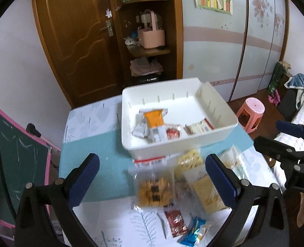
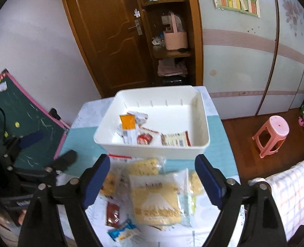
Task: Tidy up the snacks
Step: 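Grasp the yellow-labeled bread bag with the left tool while the right grasps the mountain-print bag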
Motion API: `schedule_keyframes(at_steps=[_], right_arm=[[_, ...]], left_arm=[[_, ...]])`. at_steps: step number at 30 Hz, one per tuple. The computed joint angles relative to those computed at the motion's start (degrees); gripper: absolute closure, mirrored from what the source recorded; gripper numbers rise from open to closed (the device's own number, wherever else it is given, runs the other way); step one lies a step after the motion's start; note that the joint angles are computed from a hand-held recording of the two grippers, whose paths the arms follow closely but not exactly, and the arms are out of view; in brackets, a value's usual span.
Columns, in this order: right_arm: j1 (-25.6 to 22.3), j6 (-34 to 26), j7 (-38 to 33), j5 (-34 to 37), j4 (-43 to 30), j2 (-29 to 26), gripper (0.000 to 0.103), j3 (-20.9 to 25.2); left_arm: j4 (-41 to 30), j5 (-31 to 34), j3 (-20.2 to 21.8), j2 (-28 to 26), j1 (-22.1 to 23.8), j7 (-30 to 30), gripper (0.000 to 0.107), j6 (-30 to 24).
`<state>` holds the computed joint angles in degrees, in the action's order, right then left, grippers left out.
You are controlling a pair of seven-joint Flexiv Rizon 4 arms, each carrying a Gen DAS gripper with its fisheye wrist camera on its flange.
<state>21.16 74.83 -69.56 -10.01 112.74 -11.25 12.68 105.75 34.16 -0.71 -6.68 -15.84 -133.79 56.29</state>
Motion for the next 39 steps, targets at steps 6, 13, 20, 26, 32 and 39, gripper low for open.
schedule_keyframes(at_steps=[6,13,20,26,32,39], right_arm=[[1.0,2.6,2.0,-4.8,5.4,-1.5,0.008,-1.5],[0.4,1.2,2.9,-5.1,6.9,-5.5,0.007,-1.6],[-1.7,-1.1,-2.4,-0.8,4.5,-9.0,0.007,1.2],[-3.8,-2.6,-8.2,4.4,2.1,-11.4,0.007,4.1],[-8.3,-4.2,-17.1,15.2,-0.8,-11.6,0.008,9.7],[-9.9,-9.1,-26.6,25.7,-3.9,-10.2,0.037,12.0]], left_arm=[[4.0,-1.6,0.1,-1.9,0.1,1.0,0.005,2.0],[4.1,-4.5,1.3,-7.7,-1.0,2.2,0.005,0.6],[2.9,-8.1,3.3,-11.9,-1.3,3.2,0.005,0.7],[2.3,-12.4,4.2,-14.6,-0.6,5.2,0.005,1.7],[2.0,-17.0,4.3,-16.6,0.4,7.9,0.005,3.2],[0.9,-18.7,5.4,-18.0,-0.5,9.5,0.005,3.1]])
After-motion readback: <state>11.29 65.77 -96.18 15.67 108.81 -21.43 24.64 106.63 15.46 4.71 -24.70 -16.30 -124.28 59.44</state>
